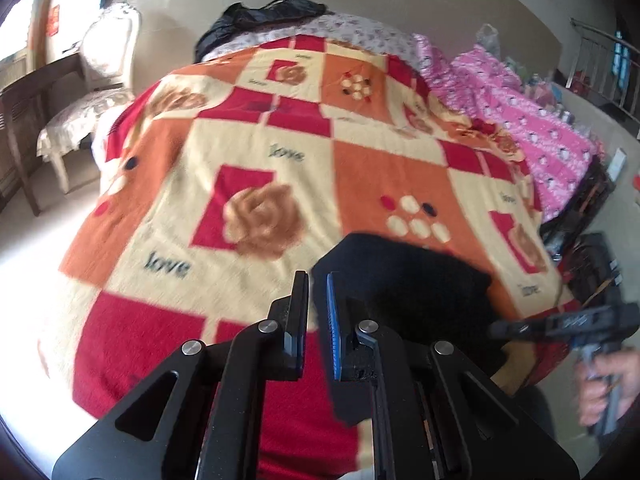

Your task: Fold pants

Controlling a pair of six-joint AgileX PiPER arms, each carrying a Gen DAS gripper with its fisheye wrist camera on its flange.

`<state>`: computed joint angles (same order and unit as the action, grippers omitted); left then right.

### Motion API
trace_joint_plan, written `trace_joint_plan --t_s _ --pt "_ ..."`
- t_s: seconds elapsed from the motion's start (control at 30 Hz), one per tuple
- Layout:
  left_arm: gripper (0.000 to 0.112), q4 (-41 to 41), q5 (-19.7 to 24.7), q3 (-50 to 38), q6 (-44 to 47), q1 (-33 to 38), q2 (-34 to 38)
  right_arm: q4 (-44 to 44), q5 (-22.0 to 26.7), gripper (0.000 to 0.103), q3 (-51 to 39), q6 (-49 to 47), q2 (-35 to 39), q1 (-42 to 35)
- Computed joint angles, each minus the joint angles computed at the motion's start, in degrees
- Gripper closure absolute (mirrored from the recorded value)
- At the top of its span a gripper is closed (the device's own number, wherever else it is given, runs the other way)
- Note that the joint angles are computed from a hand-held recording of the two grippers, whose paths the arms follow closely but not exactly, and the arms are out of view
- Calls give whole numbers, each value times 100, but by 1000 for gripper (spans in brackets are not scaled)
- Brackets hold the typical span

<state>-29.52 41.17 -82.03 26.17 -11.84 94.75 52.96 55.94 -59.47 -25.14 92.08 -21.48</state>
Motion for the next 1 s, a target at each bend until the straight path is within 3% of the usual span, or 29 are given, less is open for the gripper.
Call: trace_joint_plan --t_s 0.1,0.17,0.23,0.37,0.5,0.57,0.6,0.67,0.77,0.83,1.0 --pt "106 3 451 -630 127 -291 425 151 46 91 53 -19 -103 -104" --pt "106 393 732 -917 40 -599 774 -229 -29 90 -50 303 -377 -105" --pt "106 749 916 -969 -128 -825 1068 -854 -407 90 -232 731 -647 131" --pt "104 1323 -235 -72 -148 -1187 870 -2060 -1170 89 -649 1168 -987 849" --pt "104 1067 -148 -142 -25 -1086 927 -3025 -1512 87 -1518 1600 -35 1795" --pt "103 812 -175 -133 236 -998 967 -3651 -1330 87 -2028 1935 685 2019" --pt "103 710 -212 -104 338 -976 969 -3759 -1268 87 -2087 1984 886 2046" --pt "103 264 -264 31 747 -864 940 -3393 -1681 85 -1851 1633 1016 1926" --pt "103 -985 344 -22 1542 -273 900 -3096 -1499 84 -1943 1715 1078 1760" --pt "103 -1163 472 -100 1544 -45 787 -3267 -1394 84 -1991 1873 955 1815" --pt "103 -1008 1138 -1343 1036 -19 1149 -3165 -2233 82 -738 2057 -592 1739"
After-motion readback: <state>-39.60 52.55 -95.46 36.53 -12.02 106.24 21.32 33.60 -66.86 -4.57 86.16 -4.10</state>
